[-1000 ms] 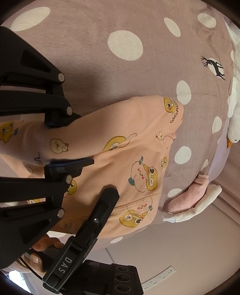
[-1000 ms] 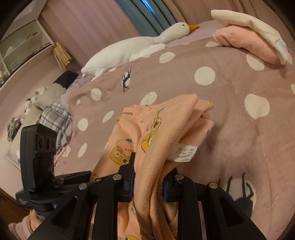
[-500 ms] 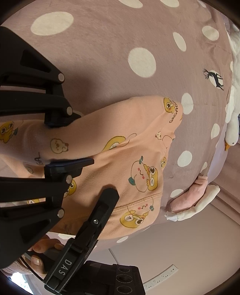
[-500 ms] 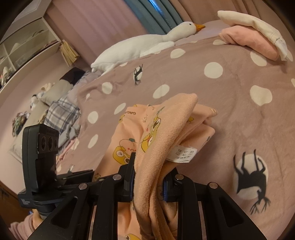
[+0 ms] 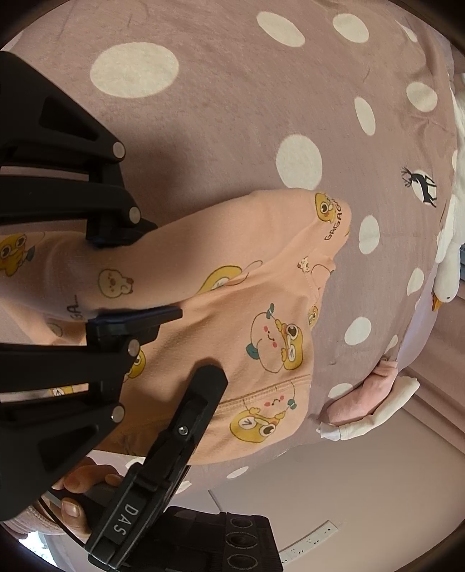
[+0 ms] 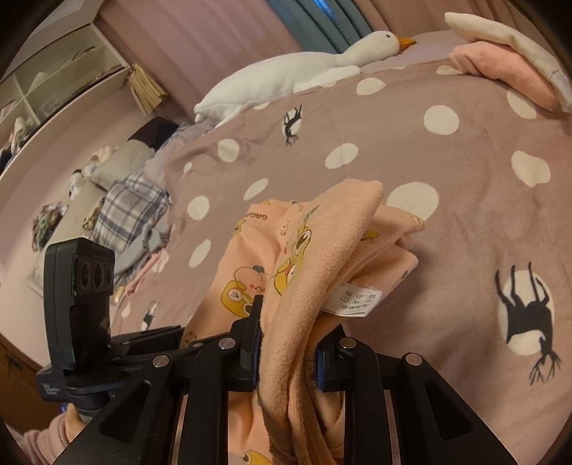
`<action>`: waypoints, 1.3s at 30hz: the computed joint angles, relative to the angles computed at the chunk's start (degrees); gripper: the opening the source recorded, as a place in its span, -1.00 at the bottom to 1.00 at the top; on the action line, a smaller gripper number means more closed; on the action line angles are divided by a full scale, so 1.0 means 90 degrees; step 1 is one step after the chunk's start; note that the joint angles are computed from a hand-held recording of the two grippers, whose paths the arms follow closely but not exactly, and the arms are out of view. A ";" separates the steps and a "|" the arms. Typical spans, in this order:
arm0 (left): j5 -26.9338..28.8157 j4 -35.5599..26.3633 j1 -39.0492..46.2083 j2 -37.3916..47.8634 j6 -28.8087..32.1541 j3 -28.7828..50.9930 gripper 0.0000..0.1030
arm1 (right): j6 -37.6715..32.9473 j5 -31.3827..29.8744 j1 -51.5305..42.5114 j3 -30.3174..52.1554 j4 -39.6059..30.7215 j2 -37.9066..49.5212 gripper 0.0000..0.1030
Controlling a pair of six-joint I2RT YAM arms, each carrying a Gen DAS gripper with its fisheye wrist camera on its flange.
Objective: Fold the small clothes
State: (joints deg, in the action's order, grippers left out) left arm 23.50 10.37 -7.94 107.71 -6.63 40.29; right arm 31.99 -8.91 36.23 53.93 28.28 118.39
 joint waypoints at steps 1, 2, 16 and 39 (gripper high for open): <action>0.0011 0.0013 0.0040 -0.0013 0.0014 -0.0043 -0.52 | 0.0005 0.0000 0.0028 0.0033 -0.0021 0.0026 -0.52; 0.0019 0.0022 0.0067 -0.0013 0.0021 -0.0066 -0.52 | 0.0009 -0.0003 0.0045 0.0054 -0.0026 0.0049 -0.52; 0.0036 0.0118 0.0330 0.0514 0.0138 -0.0086 -0.51 | 0.0257 -0.0074 0.0149 0.0415 -0.0370 0.0570 -0.52; 0.0005 0.0275 0.0602 0.0644 0.0252 -0.0291 -0.28 | 0.1059 -0.0101 -0.0050 0.0140 -0.0092 0.0917 -0.52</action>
